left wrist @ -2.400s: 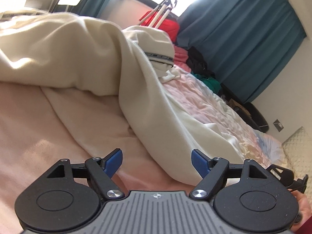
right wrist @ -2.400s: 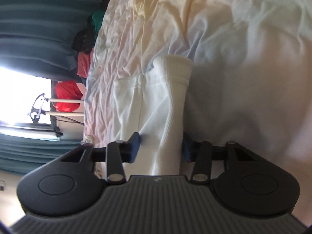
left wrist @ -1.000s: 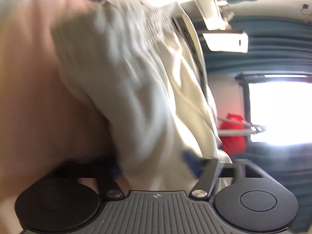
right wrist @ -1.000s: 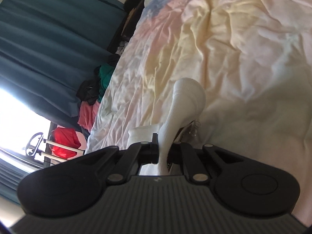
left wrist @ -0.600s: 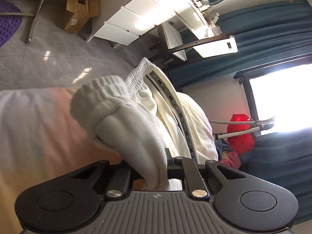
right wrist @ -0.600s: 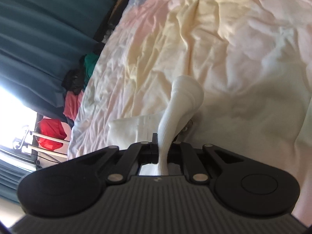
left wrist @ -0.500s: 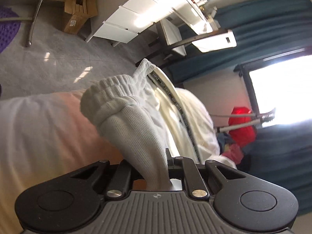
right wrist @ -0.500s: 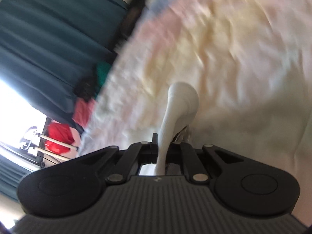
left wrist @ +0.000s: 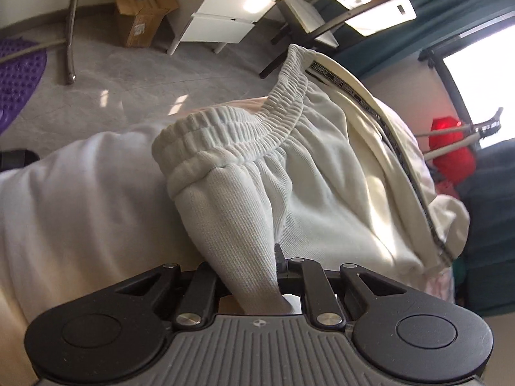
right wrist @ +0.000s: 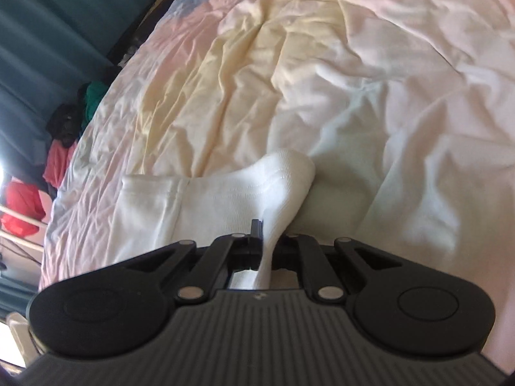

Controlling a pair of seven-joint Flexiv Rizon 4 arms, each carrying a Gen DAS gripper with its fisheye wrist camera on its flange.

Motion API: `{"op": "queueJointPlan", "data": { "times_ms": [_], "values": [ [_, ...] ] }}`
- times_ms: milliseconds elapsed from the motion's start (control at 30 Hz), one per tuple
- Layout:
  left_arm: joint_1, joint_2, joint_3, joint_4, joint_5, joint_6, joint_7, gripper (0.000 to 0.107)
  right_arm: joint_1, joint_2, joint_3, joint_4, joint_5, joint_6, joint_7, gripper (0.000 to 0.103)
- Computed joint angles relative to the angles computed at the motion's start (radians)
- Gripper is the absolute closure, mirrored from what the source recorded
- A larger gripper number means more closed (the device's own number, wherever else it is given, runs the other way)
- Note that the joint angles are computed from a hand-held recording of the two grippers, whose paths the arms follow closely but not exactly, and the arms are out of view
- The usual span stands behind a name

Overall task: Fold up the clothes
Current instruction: 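Lift the leg with the right gripper while the left gripper grasps the waistband, then release the sweatpants from both grippers and pull back from the bed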

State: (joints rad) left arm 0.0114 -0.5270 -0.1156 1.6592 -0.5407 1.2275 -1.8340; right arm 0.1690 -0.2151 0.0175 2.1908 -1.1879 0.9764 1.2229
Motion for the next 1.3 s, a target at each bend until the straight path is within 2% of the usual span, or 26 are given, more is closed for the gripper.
{"op": "queueJointPlan", "data": {
  "times_ms": [100, 167, 200, 233, 300, 367, 400, 433, 467, 567, 667, 700, 833, 967, 1067, 1300],
  "values": [
    [-0.022, 0.001, 0.031, -0.023, 0.067, -0.020, 0.017, 0.082, -0.002, -0.001, 0.002, -0.008, 0.019, 0.011, -0.049, 0.094],
    [-0.042, 0.005, 0.059, -0.044, 0.129, -0.048, 0.030, 0.071, -0.003, 0.003, 0.003, -0.007, 0.028, 0.025, -0.062, 0.092],
    [-0.051, 0.006, 0.071, -0.055, 0.160, -0.062, 0.038, 0.058, -0.003, 0.005, 0.004, -0.005, 0.034, 0.032, -0.065, 0.091],
    [-0.059, 0.008, 0.083, -0.066, 0.190, -0.076, 0.045, 0.040, -0.001, 0.007, 0.007, -0.007, 0.052, 0.030, -0.081, 0.088],
    [-0.085, 0.018, 0.116, -0.081, 0.266, -0.097, 0.054, 0.026, 0.015, 0.011, 0.021, -0.022, 0.117, -0.018, -0.148, 0.080],
    [-0.104, 0.028, 0.138, -0.087, 0.328, -0.097, 0.062, 0.024, 0.032, 0.021, 0.023, -0.035, 0.126, -0.065, -0.171, 0.050],
    [-0.109, 0.034, 0.141, -0.086, 0.347, -0.092, 0.066, 0.020, 0.040, 0.026, 0.026, -0.041, 0.126, -0.091, -0.179, 0.042],
    [-0.112, 0.043, 0.142, -0.080, 0.361, -0.083, 0.070, 0.016, 0.050, 0.030, 0.030, -0.052, 0.130, -0.129, -0.194, 0.030],
    [-0.121, 0.046, 0.146, -0.077, 0.381, -0.065, 0.069, 0.015, 0.064, 0.032, 0.037, -0.067, 0.140, -0.181, -0.219, 0.026],
    [-0.165, 0.046, 0.181, -0.082, 0.464, 0.019, 0.047, 0.008, 0.104, 0.034, 0.054, -0.115, 0.143, -0.345, -0.304, 0.025],
    [-0.221, 0.034, 0.224, -0.115, 0.554, 0.084, 0.020, 0.006, 0.131, 0.033, 0.062, -0.150, 0.093, -0.444, -0.380, 0.025],
    [-0.234, 0.029, 0.231, -0.125, 0.573, 0.106, 0.016, 0.005, 0.130, 0.035, 0.062, -0.154, 0.059, -0.435, -0.404, 0.025],
    [-0.279, 0.000, 0.234, -0.173, 0.597, 0.169, -0.004, 0.005, 0.104, 0.048, 0.053, -0.156, -0.131, -0.284, -0.473, 0.025],
    [-0.296, -0.050, 0.164, -0.238, 0.565, 0.215, 0.050, 0.005, 0.081, 0.041, 0.047, -0.190, -0.302, -0.112, -0.479, 0.025],
    [-0.328, -0.102, 0.126, -0.306, 0.543, 0.235, 0.109, 0.004, 0.101, 0.017, 0.054, -0.235, -0.371, -0.092, -0.510, 0.025],
    [-0.412, -0.263, 0.078, -0.525, 0.487, 0.200, 0.242, 0.004, 0.140, -0.038, 0.050, -0.315, -0.468, -0.037, -0.523, 0.025]
  ]
}}
